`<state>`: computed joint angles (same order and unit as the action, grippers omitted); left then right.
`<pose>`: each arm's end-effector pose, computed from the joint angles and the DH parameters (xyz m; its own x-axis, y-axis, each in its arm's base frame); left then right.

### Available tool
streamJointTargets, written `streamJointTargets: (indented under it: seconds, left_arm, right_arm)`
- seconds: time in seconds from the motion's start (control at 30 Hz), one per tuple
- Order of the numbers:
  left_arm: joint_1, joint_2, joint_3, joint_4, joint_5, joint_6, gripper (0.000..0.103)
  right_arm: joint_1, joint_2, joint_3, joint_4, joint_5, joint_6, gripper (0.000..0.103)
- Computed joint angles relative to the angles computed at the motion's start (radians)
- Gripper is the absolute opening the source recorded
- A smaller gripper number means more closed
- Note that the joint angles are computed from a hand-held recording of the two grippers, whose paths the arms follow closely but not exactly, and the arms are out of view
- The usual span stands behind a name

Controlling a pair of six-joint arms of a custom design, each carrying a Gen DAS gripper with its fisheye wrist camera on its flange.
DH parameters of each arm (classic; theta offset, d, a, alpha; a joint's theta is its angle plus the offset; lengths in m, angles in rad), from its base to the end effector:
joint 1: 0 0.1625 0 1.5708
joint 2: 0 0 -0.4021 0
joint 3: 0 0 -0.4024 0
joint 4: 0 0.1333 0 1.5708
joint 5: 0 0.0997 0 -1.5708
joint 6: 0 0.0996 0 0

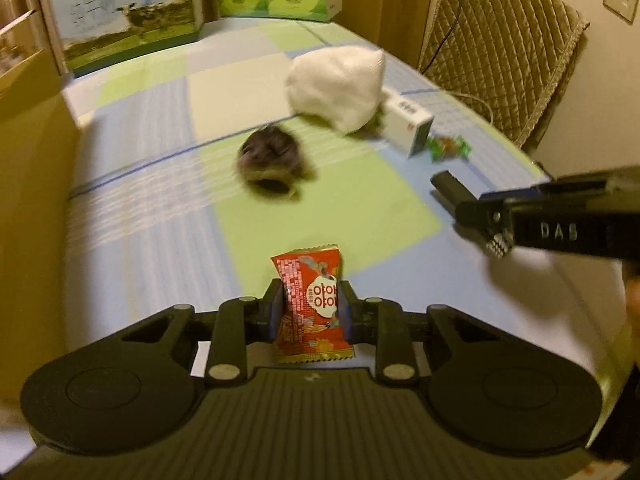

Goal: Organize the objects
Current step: 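Grasp the red candy packet with left tool while right tool grasps black lighter, then lift both held items and carry them over the cardboard box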

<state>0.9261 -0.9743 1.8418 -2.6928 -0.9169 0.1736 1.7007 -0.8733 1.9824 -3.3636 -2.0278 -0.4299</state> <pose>-0.2071 -0.5981 0.1368 -0.6151 0.4829 -0.6233 0.6983 0.7007 -0.1463 0.1626 -0.5549 0.1041 -0.7998 -0.1748 0.5742 -0.4772 0.7655 -0.4316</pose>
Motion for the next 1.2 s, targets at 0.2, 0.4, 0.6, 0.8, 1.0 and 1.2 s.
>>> streamJointTargets:
  seconds: [0.2, 0.4, 0.6, 0.8, 1.0, 1.2]
  left_arm:
    - [0.002, -0.067, 0.058, 0.004, 0.007, -0.044, 0.022]
    - [-0.012, -0.097, 0.073, -0.002, -0.012, -0.062, 0.022]
    - [-0.031, -0.131, 0.081, 0.005, -0.015, -0.071, 0.022]
    - [-0.058, -0.196, 0.102, 0.019, -0.005, -0.092, 0.022]
    - [-0.088, -0.276, 0.127, 0.007, 0.030, -0.084, 0.022]
    - [-0.108, -0.359, 0.140, 0.042, 0.074, -0.093, 0.022]
  right_arm:
    - [0.019, 0.023, 0.009, -0.035, -0.022, -0.016, 0.019]
    - [0.041, 0.028, 0.021, -0.068, -0.041, -0.004, 0.019]
    - [0.094, 0.011, 0.048, -0.086, -0.065, 0.035, 0.019]
    - [0.169, -0.004, 0.051, -0.094, -0.073, 0.051, 0.019]
    - [0.245, 0.002, 0.030, -0.093, -0.069, 0.043, 0.019]
    - [0.298, 0.025, -0.007, -0.062, -0.050, 0.044, 0.019]
